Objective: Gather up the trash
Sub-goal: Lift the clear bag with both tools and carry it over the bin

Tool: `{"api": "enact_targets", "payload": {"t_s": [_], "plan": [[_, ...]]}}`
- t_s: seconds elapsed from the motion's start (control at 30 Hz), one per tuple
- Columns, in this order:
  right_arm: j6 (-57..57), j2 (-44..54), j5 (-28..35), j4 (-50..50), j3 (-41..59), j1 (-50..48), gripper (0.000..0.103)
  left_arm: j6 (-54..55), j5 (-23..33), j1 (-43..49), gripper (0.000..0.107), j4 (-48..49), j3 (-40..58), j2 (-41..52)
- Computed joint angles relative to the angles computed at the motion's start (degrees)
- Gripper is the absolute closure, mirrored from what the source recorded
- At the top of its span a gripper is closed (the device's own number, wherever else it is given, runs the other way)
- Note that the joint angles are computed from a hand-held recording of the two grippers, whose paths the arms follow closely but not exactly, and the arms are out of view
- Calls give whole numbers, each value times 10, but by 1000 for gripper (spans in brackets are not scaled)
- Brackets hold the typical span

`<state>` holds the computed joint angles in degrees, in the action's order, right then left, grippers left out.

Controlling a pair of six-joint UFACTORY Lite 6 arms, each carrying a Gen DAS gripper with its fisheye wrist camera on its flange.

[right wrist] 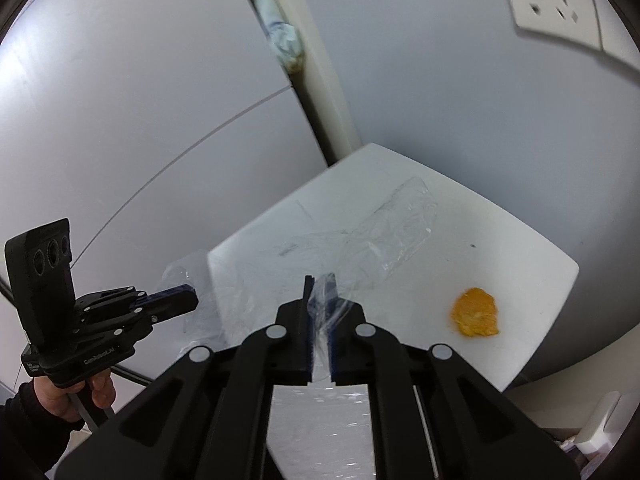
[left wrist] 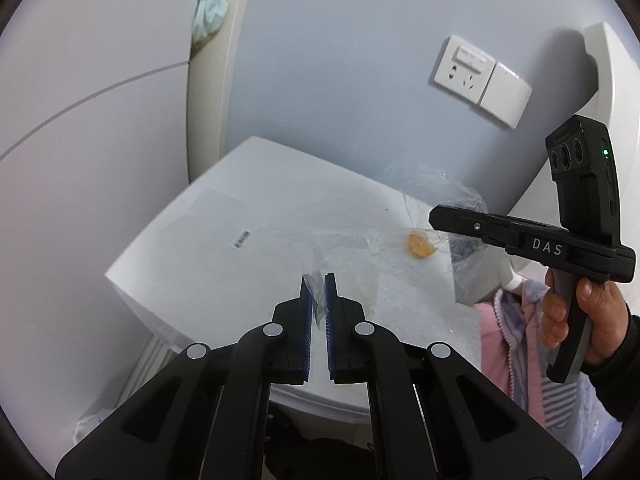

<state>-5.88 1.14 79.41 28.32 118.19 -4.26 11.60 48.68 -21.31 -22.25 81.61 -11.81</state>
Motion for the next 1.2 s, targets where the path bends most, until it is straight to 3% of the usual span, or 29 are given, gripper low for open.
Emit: {"api": "enact_targets", "payload": {"t_s": [0.2,0.33,0.6,0.73,0.8,0.93,1.2], "plan": [[84,13,-17,-69,46,142,96,20,46,53,102,-6,-26,-79],[149,37,-32,-122,78,250,96,78,101,151,102,-49,-55,-140],[258,168,-30,-217,216,463,96,349,327,567,102,-227,-111,-218],[288,268,-15,-234,318,538,96,498,449,801,102,-260,-146,-220],[300,296,-34,-234,318,573,96,562,484,888,102,-254,-165,-213],[319,298,-108,-222,216,629,96,666,495,1006,102,-215,-215,-187],[332,364,-164,-188,155,683,96,796,415,1128,102,-120,-319,-121]]}}
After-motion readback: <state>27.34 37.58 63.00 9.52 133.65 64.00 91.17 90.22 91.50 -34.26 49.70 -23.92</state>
